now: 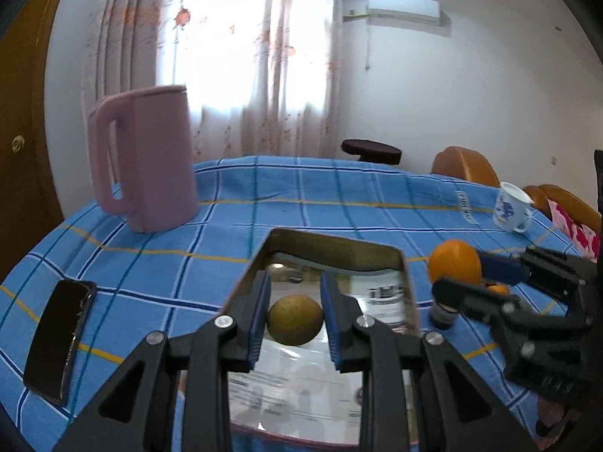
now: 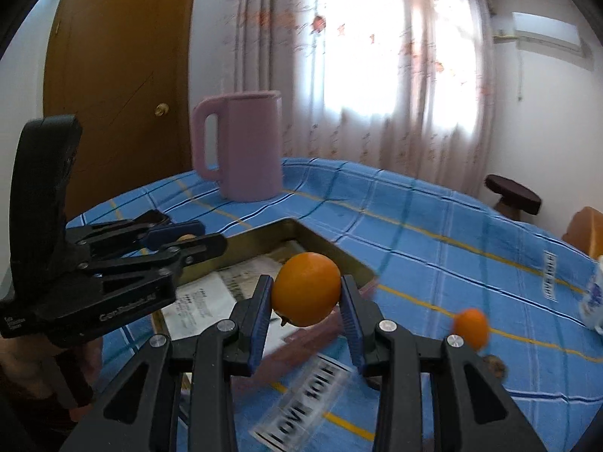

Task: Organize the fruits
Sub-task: 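Open both tools to drop the yellow fruit and orange into the tin, then move both tools back toward the fruit pile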

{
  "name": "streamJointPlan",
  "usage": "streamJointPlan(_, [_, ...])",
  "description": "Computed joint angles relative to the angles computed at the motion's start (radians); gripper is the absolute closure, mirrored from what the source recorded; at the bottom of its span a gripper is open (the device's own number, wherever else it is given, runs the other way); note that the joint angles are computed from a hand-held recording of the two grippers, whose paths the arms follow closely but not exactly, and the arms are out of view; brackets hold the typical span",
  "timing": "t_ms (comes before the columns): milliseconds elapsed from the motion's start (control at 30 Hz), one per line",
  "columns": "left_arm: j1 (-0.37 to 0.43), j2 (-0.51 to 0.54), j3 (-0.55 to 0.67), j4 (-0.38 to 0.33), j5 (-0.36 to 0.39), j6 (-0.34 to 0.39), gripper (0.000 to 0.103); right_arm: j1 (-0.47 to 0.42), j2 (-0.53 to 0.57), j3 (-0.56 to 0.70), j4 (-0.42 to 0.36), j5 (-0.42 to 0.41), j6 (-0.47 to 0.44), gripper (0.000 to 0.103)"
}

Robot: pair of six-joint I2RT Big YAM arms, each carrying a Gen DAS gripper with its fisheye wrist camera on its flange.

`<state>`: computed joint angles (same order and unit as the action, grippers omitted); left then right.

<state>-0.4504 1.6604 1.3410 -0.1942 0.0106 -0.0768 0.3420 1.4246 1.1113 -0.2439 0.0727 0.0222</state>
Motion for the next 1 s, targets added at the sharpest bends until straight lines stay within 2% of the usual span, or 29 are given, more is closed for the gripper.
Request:
streamJointPlan(167, [0.021,0.028,0.021,-0.017,0.006,-0.001,0.074,0.027,0.079,0.068,-0.049,-0.015,0.001,0.066])
streamJointPlan(500, [0.031,0.052,0.044,-0.048,0.005,-0.015,0.074,0.047,0.149,0.132,-0.152,-0.031,-0.005,0.065])
streamJointPlan(567, [0.03,0.052,0.045,-0.049,0.0,-0.013,0.072,0.048,0.156,0.139,-0.169,-0.037,-0.012,0.064])
streamJointPlan(600, [0.03,0.051,0.045,-0.05,0.001,-0.015,0.071,0.05,0.156,0.138,-0.164,-0.028,-0.014,0.059])
streamJointPlan(633, [0.029,0.049,0.044,-0.05,0.001,-0.018,0.069,0.052,0.15,0.132,-0.157,-0.018,-0.013,0.053])
streamJointPlan(667, [0.027,0.045,0.04,-0.046,-0.002,-0.019,0.063,0.052,0.139,0.122,-0.146,-0.016,-0.008,0.044])
streamJointPlan(700, [0.024,0.039,0.033,-0.036,-0.007,-0.023,0.055,0.051,0.127,0.112,-0.135,-0.016,-0.004,0.042])
streamJointPlan(800, [0.015,0.016,0.008,-0.003,-0.009,-0.028,0.042,0.046,0.079,0.069,-0.106,0.011,-0.013,0.042])
streamJointPlan(867, [0.007,0.002,-0.007,0.014,-0.006,-0.027,0.039,0.041,0.034,0.025,-0.088,0.049,-0.025,0.042])
streamJointPlan(1000, [-0.016,-0.022,-0.033,0.036,0.003,-0.029,0.034,0.008,-0.061,-0.067,-0.057,0.068,-0.015,0.041])
